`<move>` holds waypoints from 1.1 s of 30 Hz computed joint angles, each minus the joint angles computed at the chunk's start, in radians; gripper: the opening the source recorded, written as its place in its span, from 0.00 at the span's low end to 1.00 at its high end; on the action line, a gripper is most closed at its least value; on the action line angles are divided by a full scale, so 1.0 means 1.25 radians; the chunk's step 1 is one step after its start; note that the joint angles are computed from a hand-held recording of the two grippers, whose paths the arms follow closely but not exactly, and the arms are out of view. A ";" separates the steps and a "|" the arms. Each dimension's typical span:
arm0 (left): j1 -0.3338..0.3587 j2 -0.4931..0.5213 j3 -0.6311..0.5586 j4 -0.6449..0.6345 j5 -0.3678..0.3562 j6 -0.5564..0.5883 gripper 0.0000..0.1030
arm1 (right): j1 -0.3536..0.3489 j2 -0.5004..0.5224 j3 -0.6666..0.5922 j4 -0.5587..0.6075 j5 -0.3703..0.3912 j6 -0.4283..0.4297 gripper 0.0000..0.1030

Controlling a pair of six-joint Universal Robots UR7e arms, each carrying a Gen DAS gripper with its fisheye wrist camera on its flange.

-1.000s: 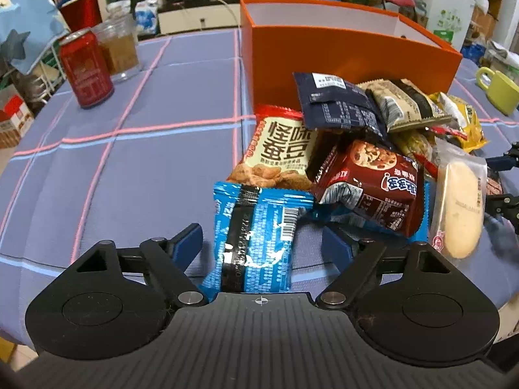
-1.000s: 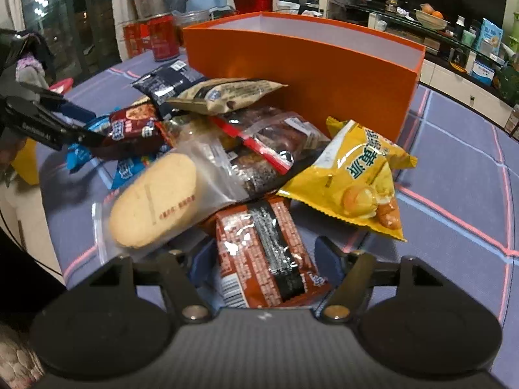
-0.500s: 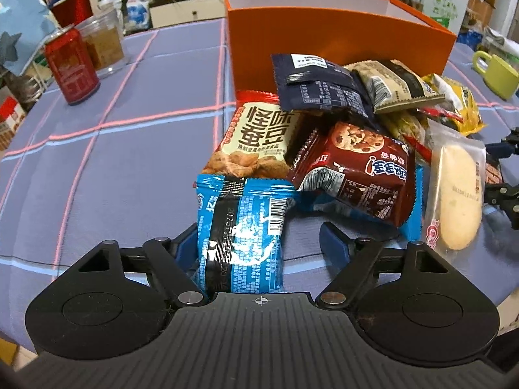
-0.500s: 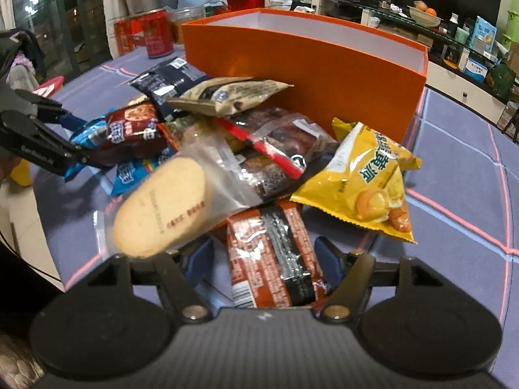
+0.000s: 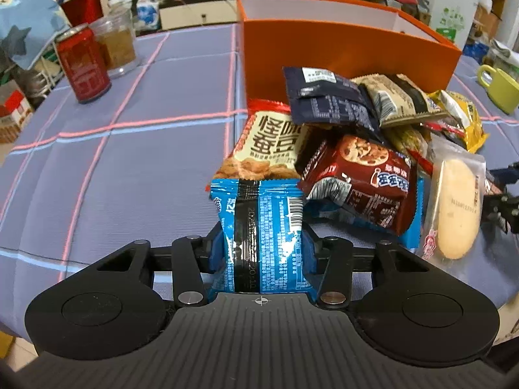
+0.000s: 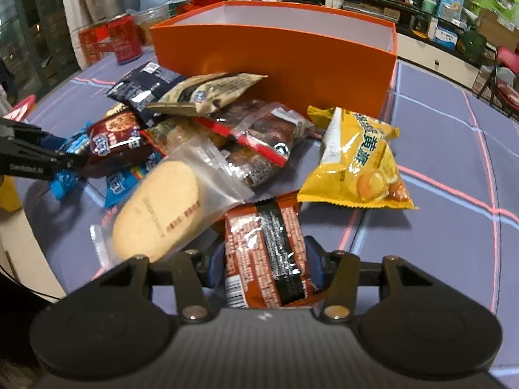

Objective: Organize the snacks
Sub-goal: 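Lift both snacks over the orange box and open both tools to release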

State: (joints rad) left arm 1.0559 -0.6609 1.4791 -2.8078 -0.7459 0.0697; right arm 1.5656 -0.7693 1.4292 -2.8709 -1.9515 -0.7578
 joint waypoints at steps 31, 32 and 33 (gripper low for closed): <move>-0.060 0.009 -0.003 -0.279 0.017 0.133 0.22 | 0.057 -0.026 0.079 -0.267 -0.023 0.026 0.51; -0.063 0.015 -0.010 -0.295 0.020 0.145 0.22 | 0.059 -0.020 0.072 -0.265 -0.025 0.026 0.51; -0.067 0.022 -0.019 -0.306 0.027 0.151 0.21 | 0.060 -0.016 0.067 -0.266 -0.026 0.025 0.51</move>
State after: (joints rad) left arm 0.9726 -0.6329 1.4559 -3.1901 -0.7116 0.2588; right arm 1.6412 -0.7889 1.5131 -3.2038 -1.9838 -0.7265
